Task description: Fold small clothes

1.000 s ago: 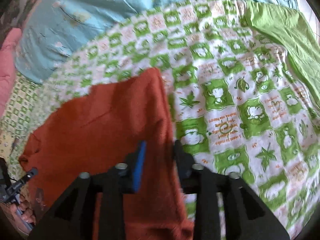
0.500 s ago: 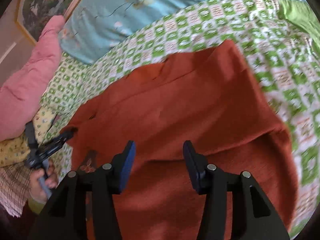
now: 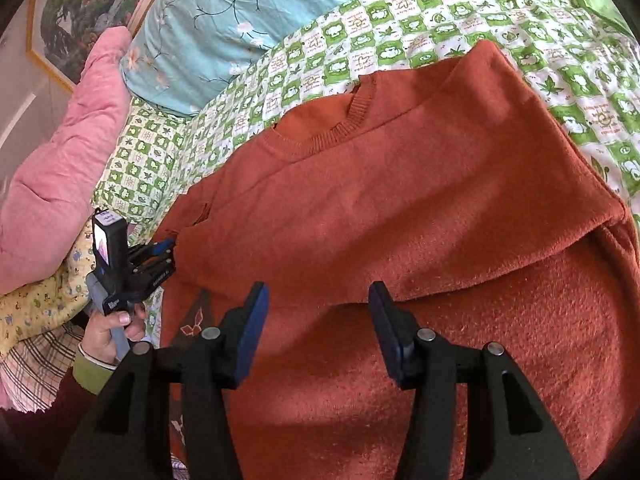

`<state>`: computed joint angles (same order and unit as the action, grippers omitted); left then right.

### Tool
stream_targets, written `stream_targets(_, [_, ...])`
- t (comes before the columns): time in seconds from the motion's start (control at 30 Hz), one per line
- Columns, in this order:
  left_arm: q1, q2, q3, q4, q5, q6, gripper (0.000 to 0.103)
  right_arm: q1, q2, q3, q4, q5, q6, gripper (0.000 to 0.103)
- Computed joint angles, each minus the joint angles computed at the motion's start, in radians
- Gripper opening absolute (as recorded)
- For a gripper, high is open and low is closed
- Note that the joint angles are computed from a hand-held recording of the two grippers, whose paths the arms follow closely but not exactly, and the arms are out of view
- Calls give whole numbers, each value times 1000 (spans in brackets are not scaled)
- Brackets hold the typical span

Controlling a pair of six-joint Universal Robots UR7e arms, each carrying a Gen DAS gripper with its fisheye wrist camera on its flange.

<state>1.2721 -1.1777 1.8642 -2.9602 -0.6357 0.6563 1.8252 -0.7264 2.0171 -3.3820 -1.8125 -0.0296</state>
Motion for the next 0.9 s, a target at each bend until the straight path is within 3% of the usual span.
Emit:
stream_targets(0.1, [-6, -75, -3, 99, -104, -168, 6, 0, 1, 4, -25, 5, -4, 53])
stream_targets(0.27, [-71, -176, 7, 167, -297, -337, 5, -4, -14, 39, -116, 14, -4, 53])
stream_targets(0.4, [-141, -157, 21, 150, -425, -419, 5, -19, -44, 85, -213, 4, 11, 53])
stream_targets(0.63, [-213, 25, 26, 104, -531, -466, 5, -64, -134, 201, -349, -29, 41, 53])
stream_targets(0.9, [-206, 222, -15, 115, -501, -492, 6, -108, -189, 261, -401, -41, 56, 53])
